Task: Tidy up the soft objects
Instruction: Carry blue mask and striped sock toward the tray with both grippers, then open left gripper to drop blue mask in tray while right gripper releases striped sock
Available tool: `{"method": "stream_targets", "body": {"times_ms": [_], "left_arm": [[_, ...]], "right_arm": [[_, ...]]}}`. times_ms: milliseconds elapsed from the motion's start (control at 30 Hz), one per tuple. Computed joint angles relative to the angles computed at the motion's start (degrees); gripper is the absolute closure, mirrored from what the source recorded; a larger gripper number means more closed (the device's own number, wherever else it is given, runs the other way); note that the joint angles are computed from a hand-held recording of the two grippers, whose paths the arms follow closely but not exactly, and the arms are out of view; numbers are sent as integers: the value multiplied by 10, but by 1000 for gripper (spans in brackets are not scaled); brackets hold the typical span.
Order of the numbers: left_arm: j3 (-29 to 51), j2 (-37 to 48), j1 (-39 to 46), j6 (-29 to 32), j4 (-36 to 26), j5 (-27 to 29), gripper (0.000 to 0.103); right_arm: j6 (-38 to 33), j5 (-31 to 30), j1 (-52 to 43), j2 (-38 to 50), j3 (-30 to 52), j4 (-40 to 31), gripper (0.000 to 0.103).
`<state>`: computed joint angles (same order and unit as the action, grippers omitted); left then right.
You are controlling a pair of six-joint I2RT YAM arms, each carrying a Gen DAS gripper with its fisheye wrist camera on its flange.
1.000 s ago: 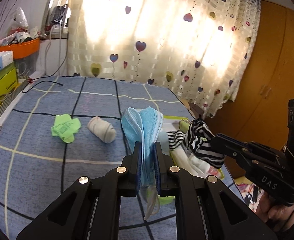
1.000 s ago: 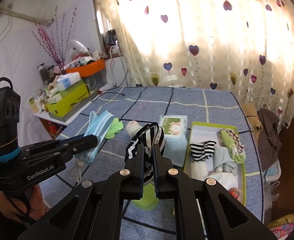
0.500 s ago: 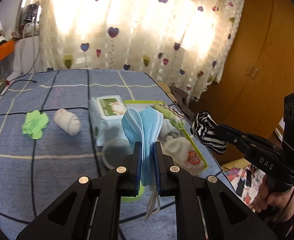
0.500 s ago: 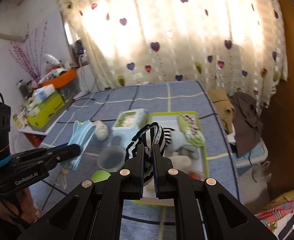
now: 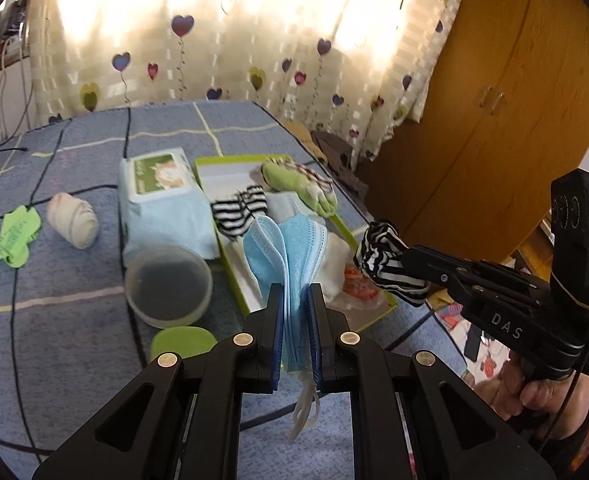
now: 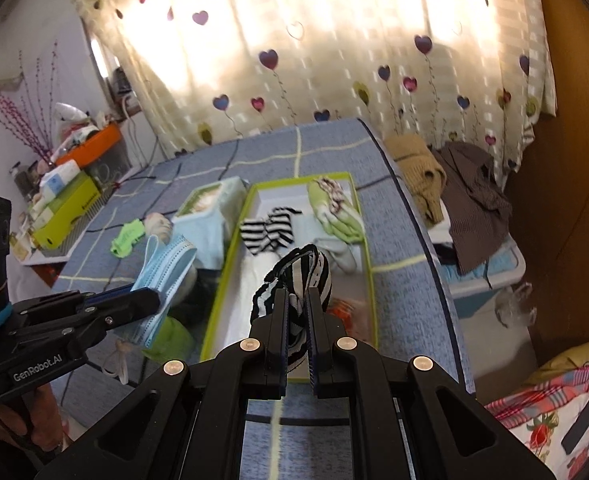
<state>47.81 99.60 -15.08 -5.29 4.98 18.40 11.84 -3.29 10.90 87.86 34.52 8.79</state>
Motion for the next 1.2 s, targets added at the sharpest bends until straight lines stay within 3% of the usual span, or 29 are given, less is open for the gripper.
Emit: {"method": "stream_targets", "body": {"times_ms": [500, 1200], "left_arm": [[105, 127, -43, -7, -60, -13, 91], [259, 249, -48, -48, -108, -62, 91]], "right_arm": [[-16, -39, -43, 124, 39, 19, 95], [-35, -77, -60, 260, 174, 7, 95]]}}
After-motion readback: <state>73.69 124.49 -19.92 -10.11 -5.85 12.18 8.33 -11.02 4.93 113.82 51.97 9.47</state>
